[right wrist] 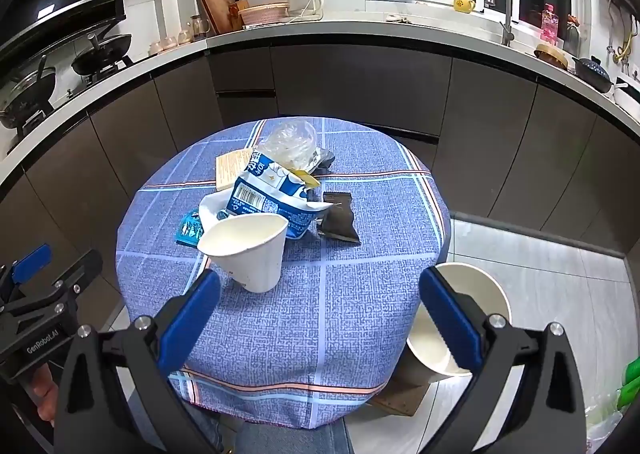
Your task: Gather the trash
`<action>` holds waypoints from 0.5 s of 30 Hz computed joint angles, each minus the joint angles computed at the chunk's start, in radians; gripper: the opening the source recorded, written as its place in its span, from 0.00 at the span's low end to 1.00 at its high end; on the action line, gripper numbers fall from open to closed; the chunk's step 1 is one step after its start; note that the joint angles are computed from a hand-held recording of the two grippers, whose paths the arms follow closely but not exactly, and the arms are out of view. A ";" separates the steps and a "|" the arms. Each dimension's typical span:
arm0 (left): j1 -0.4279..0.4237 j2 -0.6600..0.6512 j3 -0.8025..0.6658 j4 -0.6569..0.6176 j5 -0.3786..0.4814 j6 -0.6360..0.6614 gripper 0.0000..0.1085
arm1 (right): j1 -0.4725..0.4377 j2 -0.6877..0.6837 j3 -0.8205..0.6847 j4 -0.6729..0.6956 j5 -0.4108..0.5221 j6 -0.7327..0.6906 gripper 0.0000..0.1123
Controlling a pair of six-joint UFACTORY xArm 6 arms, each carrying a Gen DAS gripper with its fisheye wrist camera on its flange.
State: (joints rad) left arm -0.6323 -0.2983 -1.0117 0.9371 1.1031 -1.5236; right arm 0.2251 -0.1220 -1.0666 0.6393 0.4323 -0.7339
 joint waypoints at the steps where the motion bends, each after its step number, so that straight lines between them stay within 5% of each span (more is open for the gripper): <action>1: -0.001 -0.001 0.002 0.002 -0.001 -0.003 0.87 | 0.000 0.000 0.001 0.003 -0.001 -0.003 0.89; 15: -0.005 0.002 -0.016 -0.002 0.010 0.003 0.87 | 0.005 -0.012 0.012 0.022 -0.018 -0.015 0.89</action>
